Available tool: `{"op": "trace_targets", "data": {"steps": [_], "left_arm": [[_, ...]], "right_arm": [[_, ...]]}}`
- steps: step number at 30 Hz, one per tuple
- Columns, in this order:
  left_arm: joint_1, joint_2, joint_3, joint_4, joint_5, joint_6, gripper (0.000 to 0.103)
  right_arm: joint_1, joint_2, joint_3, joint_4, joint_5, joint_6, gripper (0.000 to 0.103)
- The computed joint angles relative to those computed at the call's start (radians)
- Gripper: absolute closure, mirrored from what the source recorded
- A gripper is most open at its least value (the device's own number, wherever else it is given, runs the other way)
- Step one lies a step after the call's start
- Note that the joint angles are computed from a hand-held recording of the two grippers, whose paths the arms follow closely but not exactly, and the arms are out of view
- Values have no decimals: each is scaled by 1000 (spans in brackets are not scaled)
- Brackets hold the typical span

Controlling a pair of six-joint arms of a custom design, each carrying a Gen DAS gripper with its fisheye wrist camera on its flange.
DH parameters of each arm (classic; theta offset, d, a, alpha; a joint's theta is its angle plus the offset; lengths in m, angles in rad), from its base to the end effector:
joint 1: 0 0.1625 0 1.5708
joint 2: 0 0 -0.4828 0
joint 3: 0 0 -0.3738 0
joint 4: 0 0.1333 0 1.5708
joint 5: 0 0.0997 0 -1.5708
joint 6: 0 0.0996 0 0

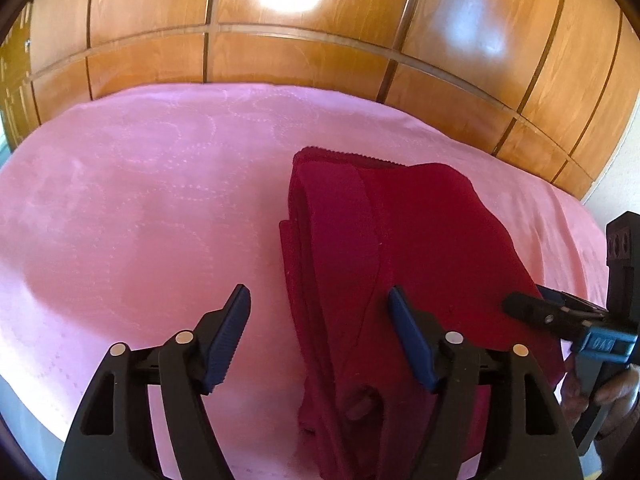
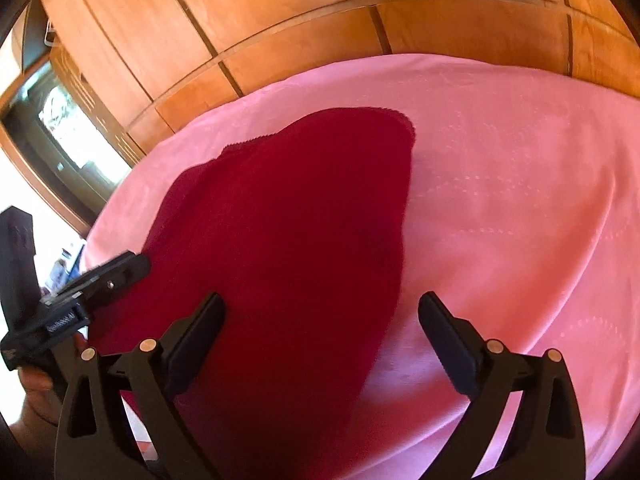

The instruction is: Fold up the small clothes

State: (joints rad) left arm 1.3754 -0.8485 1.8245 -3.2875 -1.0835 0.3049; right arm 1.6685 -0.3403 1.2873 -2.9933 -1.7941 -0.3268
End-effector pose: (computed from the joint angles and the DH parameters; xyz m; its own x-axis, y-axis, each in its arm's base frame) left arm 0.0481 -0.6839 0.2175 -0.8423 0.0853 -0.5322 0.4153 0.7321 -0.5399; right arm 0.1894 -0.7919 -0.0205 -0.9007 -0.2786 0.3334 -0.3969 0.8398 -0.3704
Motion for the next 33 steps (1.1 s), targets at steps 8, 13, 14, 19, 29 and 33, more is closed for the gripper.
{"op": "trace_targets", "data": {"steps": [8, 13, 14, 19, 29, 33], "left_arm": [[113, -28, -118, 286, -338, -176, 26], [167, 1, -209, 437, -511, -224, 26], [170, 6, -216, 449, -520, -222, 26], [179, 27, -230, 465, -554, -175, 43], [174, 3, -184, 423, -664, -116, 68], [138, 23, -201, 468, -693, -83, 68]], "right_arm": [[-31, -10, -26, 59, 87, 70, 6], [-58, 4, -74, 132, 172, 109, 8], [-61, 6, -84, 150, 187, 109, 11], [-64, 32, -154, 249, 228, 103, 24], [-24, -46, -6, 103, 182, 37, 56], [-26, -115, 103, -34, 169, 37, 57]]}}
